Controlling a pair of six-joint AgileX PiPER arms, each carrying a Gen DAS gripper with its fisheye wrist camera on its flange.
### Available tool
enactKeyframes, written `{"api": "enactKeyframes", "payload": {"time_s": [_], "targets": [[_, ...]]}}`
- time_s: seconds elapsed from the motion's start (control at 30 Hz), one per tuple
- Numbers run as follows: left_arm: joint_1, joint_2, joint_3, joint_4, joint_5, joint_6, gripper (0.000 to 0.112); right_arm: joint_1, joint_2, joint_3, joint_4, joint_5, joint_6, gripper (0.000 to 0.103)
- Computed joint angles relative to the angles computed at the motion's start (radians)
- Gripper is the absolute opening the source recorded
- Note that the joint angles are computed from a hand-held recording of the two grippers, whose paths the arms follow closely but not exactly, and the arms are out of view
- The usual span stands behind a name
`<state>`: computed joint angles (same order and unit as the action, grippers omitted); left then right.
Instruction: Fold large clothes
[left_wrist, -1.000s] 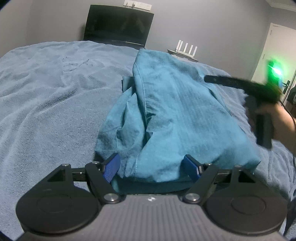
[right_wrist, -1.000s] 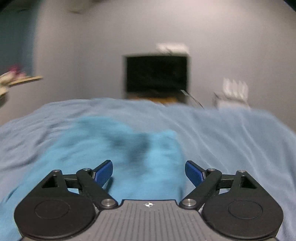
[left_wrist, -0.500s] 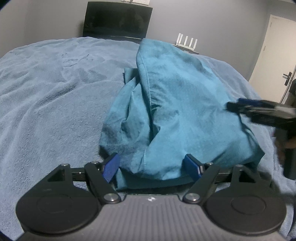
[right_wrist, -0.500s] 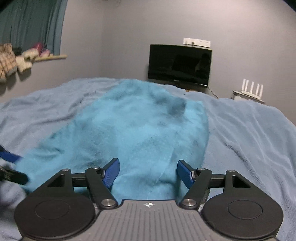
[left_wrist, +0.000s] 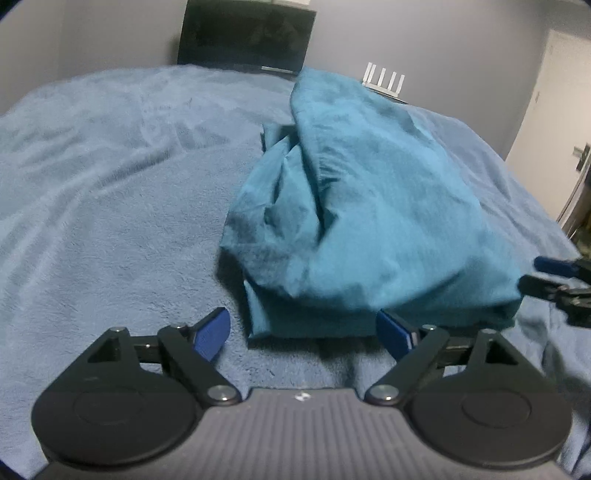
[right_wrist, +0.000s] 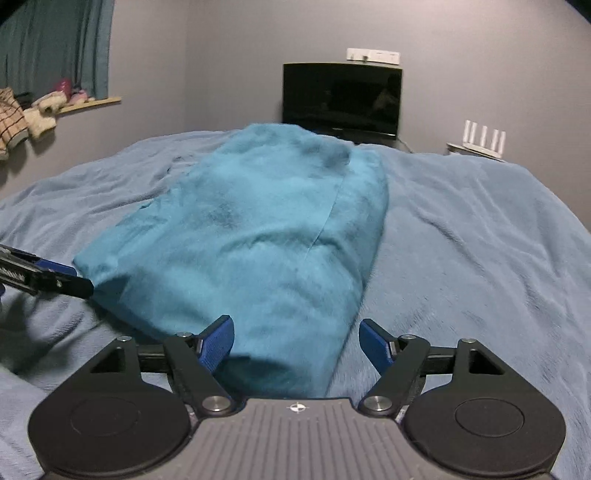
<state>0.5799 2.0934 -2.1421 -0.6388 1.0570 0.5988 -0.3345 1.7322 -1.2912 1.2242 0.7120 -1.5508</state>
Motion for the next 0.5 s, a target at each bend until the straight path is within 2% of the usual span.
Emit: {"api": "enactKeyframes", "payload": {"time_s": [0.1,0.17,0.2,0.23,0.27,0.33,0.43,0.5], "targets": [[-0.020,-0.119,0.189,-0.005,-0.139,0.102,0.098,-0.001,-0.089,0.133,0.066,-0.019,-0.044,0.077],[-0.030,-0.176,0.280,-0.045,-0.199,0.188,0.103,0.012,-0.161,0.240,0.102,-0.077,-0.083,0.079],[-0.037,-0.190,0.295,-0.041,-0.203,0.197,0.103,0.028,-0.190,0.283,0.106,-0.110,-0.076,0.080],[-0.046,-0.198,0.301,-0.030,-0.190,0.194,0.103,0.026,-0.212,0.308,0.091,-0.105,-0.050,0.081],[-0.053,-0.200,0.299,-0.020,-0.173,0.184,0.103,0.031,-0.230,0.336,0.092,-0.106,-0.029,0.084],[-0.075,-0.208,0.310,0.022,-0.163,0.164,0.103,0.055,-0.272,0.404,0.112,-0.161,-0.029,0.093],[-0.110,-0.256,0.415,0.084,-0.254,0.228,0.103,0.097,-0.303,0.522,0.250,-0.257,-0.221,0.099],[-0.111,-0.254,0.426,0.076,-0.239,0.272,0.103,0.106,-0.313,0.565,0.357,-0.281,-0.341,0.102]]}}
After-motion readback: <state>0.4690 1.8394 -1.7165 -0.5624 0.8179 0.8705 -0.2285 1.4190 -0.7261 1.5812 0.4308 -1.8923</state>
